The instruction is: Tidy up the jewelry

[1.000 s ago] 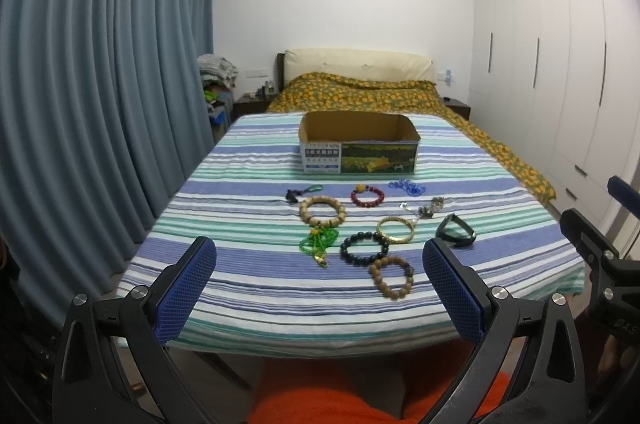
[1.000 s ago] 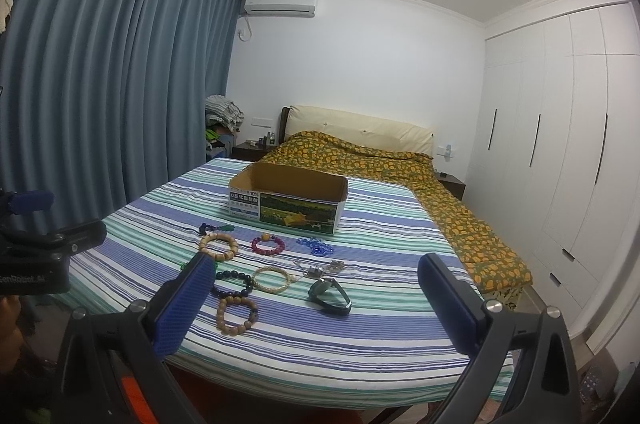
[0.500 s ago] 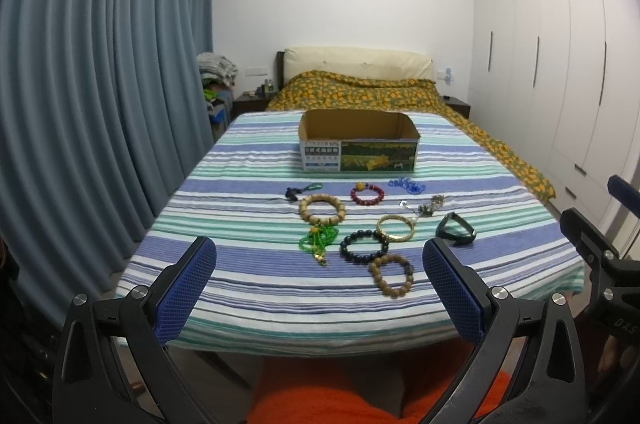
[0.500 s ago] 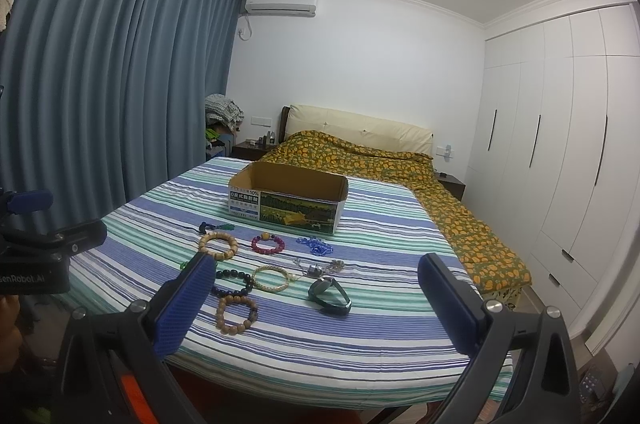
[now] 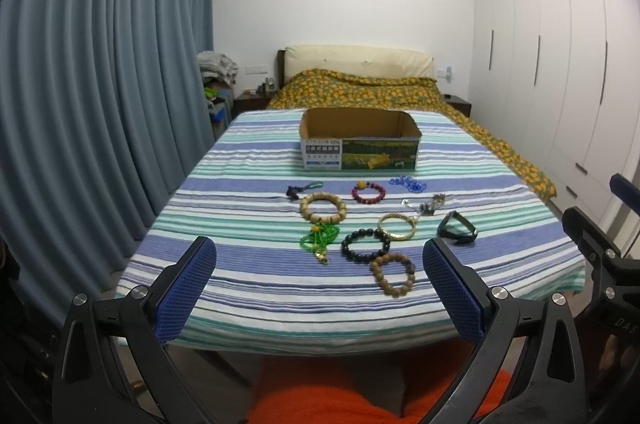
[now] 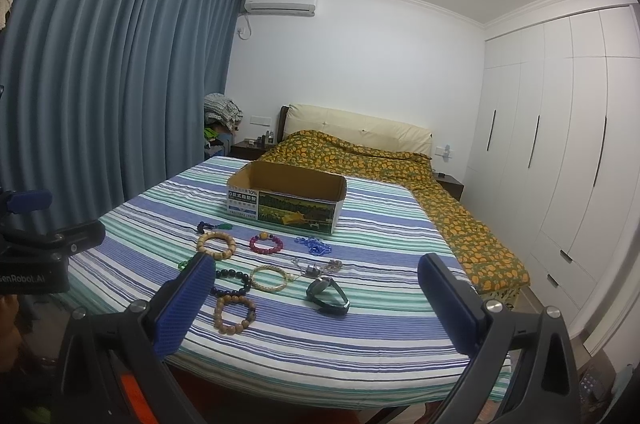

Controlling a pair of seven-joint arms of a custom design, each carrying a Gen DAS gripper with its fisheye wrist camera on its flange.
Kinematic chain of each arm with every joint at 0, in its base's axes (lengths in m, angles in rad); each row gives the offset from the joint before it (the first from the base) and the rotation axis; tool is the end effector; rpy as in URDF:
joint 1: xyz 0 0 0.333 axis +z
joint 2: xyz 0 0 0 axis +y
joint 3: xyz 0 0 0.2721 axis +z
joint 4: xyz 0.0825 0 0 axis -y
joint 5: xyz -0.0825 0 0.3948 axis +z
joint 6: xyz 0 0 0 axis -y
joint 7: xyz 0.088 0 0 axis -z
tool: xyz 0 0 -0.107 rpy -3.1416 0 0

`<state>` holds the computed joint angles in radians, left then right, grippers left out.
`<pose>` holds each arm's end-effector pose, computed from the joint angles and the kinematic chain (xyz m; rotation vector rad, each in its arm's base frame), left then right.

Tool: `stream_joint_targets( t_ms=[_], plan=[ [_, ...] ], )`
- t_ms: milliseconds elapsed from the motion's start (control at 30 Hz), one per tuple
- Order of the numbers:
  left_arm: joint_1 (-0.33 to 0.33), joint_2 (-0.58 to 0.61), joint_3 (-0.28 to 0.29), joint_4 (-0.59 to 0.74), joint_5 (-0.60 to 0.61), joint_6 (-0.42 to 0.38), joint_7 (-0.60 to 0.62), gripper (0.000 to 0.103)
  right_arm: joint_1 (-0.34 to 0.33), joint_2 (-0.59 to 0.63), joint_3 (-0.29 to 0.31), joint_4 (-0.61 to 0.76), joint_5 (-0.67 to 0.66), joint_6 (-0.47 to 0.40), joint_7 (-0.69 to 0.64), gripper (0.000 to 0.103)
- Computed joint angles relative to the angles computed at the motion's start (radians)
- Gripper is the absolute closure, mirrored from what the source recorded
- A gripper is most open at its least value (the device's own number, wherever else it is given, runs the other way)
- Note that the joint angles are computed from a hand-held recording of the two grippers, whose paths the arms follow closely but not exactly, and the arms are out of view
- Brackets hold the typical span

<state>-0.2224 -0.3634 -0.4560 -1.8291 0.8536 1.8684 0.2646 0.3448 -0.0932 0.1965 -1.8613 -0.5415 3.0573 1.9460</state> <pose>0.3960 -0.3002 0.6900 -1.8494 1.0783 -0.6258 0.4784 0.3412 0.6570 -1.7500 0.8290 -0.8773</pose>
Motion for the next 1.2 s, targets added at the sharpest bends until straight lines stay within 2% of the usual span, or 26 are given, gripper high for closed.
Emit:
stream_joint_targets(
  t_ms=[533, 700, 833, 1033, 1200],
  plan=[
    [0.001, -0.004, 0.003, 0.0, -0.009, -0.004, 0.009, 0.0, 0.004, 0.007, -0.005, 0.007, -0.017, 0.0, 0.012, 0.0],
    [0.009, -0.012, 0.005, -0.005, -0.014, -0.028, 0.0, 0.0, 0.003, 0.008, -0.003, 0.008, -0.021, 0.002, 0.019, 0.0],
    [0.018, -0.026, 0.024, -0.026, -0.034, -0.021, -0.006, 0.0, -0.003, 0.016, -0.006, 0.013, -0.035, 0.009, 0.036, 0.0],
    [0.042, -0.047, 0.07, -0.072, -0.093, 0.026, 0.012, 0.0, 0.014, 0.061, -0.027, 0.057, 0.008, -0.021, 0.009, 0.0],
    [0.067, -0.048, 0.121, -0.122, -0.173, 0.112, 0.043, 0.0, 0.041, 0.134, -0.055, 0.133, 0.076, -0.079, -0.049, 0.0]
  ],
)
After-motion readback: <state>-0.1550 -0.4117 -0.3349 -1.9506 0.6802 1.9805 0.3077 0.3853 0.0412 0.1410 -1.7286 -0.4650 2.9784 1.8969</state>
